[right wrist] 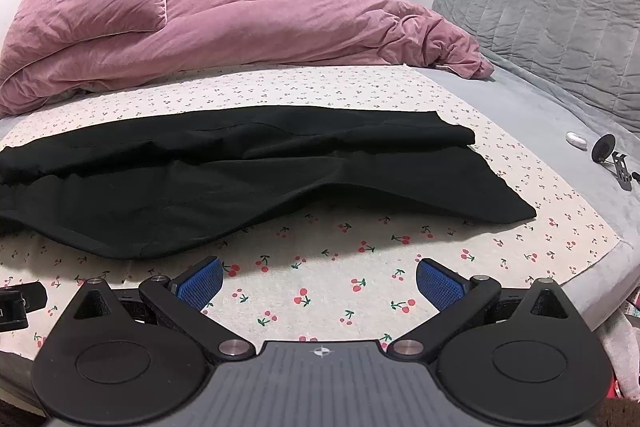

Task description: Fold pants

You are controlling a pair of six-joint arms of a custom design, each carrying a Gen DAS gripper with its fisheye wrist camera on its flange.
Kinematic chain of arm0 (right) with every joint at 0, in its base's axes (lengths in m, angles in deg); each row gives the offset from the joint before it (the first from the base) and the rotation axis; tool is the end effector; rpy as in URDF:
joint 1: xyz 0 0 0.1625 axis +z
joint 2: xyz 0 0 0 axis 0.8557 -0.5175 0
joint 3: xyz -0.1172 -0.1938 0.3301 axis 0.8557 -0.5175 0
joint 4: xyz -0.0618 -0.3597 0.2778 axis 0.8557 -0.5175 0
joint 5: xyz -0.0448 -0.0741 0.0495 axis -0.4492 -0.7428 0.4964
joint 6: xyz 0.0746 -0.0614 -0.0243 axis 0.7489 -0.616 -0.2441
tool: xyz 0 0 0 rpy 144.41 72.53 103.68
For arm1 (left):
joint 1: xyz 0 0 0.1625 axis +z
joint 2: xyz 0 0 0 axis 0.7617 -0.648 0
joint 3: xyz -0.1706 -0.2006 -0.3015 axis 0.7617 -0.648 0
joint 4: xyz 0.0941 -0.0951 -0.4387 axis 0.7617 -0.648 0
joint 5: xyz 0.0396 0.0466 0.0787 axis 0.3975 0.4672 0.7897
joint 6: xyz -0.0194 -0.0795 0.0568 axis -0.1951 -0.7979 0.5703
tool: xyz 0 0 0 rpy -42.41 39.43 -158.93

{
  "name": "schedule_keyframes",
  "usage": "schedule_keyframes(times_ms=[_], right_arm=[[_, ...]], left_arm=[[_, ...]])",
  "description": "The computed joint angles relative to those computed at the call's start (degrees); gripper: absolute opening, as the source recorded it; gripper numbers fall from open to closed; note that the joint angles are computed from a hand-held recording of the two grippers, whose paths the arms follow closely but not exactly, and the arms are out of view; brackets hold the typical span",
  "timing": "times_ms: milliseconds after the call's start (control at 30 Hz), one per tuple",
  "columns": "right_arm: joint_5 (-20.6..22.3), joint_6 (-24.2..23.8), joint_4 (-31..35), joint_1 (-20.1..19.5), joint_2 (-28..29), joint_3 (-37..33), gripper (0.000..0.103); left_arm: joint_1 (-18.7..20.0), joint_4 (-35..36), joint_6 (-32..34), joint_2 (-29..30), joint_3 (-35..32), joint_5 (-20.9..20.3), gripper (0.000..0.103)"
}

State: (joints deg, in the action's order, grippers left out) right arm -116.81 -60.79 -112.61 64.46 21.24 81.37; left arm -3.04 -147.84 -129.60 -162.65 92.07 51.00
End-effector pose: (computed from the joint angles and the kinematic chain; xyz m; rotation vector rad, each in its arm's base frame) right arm 0.4117 -0.5082 0.0038 0.7351 -2.2199 0.9402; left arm -0.0719 -0.4082 0.3412 -0.1649 1.9979 -1.0310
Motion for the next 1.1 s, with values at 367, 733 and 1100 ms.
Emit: schedule_keyframes(times_ms=[367,733,1100], right_arm=[[-1.2,0.0,0.7,0.2,0.5,-0.7,0.103],[-1.2,-0.1,1.5,0.2,0.4,-0.8,0.103],[-1.3,0.3,1.9,0.3,0.6,-1.1,0.103]], left_arm=[[0.4,-1.0,1.1,0.0,0.1,0.0,0.103],[0.9,-2.3,2.2,0.3,0.0,0.1,0.103],[1.7,-5.5,5.1,0.5,0.5,0.5,0.103]])
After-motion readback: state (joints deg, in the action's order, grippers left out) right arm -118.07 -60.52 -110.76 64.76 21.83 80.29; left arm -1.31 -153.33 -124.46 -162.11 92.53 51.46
